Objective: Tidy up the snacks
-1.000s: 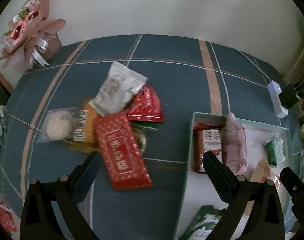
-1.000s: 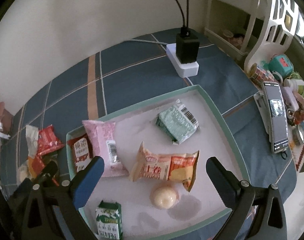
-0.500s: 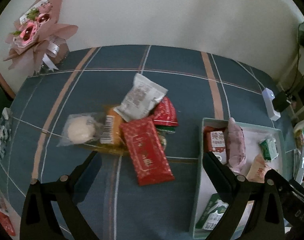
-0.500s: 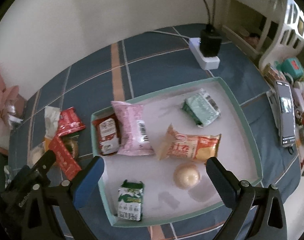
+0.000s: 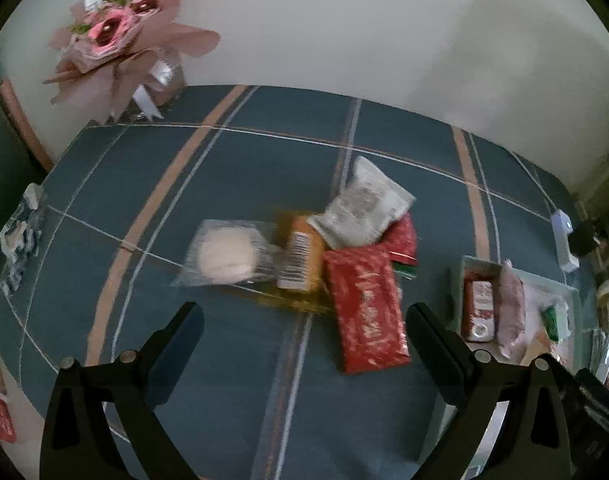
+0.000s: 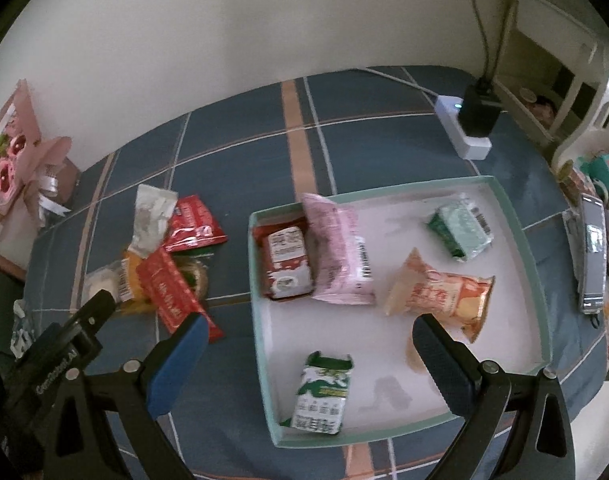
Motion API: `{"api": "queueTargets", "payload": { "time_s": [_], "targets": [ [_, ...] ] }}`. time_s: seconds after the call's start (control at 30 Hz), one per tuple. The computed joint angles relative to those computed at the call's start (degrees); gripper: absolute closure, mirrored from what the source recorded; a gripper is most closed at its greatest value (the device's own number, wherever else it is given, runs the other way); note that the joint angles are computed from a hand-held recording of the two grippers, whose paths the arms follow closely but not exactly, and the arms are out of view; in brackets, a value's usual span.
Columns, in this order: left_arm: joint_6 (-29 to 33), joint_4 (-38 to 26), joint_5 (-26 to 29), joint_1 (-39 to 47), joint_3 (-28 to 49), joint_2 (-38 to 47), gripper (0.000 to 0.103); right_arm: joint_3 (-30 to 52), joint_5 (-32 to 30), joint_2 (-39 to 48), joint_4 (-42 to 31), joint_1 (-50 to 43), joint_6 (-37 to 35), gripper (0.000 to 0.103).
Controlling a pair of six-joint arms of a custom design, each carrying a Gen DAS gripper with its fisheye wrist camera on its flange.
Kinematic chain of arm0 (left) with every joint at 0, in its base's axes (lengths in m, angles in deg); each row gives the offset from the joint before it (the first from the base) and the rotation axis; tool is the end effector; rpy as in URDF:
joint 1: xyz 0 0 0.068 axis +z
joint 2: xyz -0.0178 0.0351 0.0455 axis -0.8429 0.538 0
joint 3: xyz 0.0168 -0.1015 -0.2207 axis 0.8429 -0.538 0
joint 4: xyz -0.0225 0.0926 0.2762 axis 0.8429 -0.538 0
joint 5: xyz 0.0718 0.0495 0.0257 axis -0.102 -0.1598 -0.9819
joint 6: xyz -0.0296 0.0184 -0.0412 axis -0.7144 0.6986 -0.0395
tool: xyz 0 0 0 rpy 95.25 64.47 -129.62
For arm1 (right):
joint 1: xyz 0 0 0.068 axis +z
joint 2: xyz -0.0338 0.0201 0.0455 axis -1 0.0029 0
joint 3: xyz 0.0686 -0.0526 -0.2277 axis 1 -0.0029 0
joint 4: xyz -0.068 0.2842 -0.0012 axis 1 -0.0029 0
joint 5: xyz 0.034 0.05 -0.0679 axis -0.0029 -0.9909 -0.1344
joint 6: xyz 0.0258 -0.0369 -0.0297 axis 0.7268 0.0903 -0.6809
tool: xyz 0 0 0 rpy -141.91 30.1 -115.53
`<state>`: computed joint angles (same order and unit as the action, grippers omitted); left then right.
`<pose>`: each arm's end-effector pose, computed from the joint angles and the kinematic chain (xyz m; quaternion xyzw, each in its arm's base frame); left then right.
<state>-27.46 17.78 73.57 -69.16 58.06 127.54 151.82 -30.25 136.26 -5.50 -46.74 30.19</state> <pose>0.2196 -0.0427 0.2464 -0.0176 0.9708 -0.0135 0.2390 0.1583 0.1344 0.2862 0.1893 0.9597 0.0376 0.2043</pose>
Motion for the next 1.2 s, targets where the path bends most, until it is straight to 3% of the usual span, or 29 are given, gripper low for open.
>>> {"api": "queueTargets", "payload": {
  "time_s": [0.57,1.2],
  "targets": [
    [6.06,0.93,4.57,17.41,0.53,1.99,0.002,5.24,-4.06,14.26,8.42,4.46,-0.78,0.000],
    [7.17,3.05,5.78,19.95,2.03,11.27,0.002,8.54,-4.57,25.12,18.88,4.55,-5.48,0.000]
  ]
}}
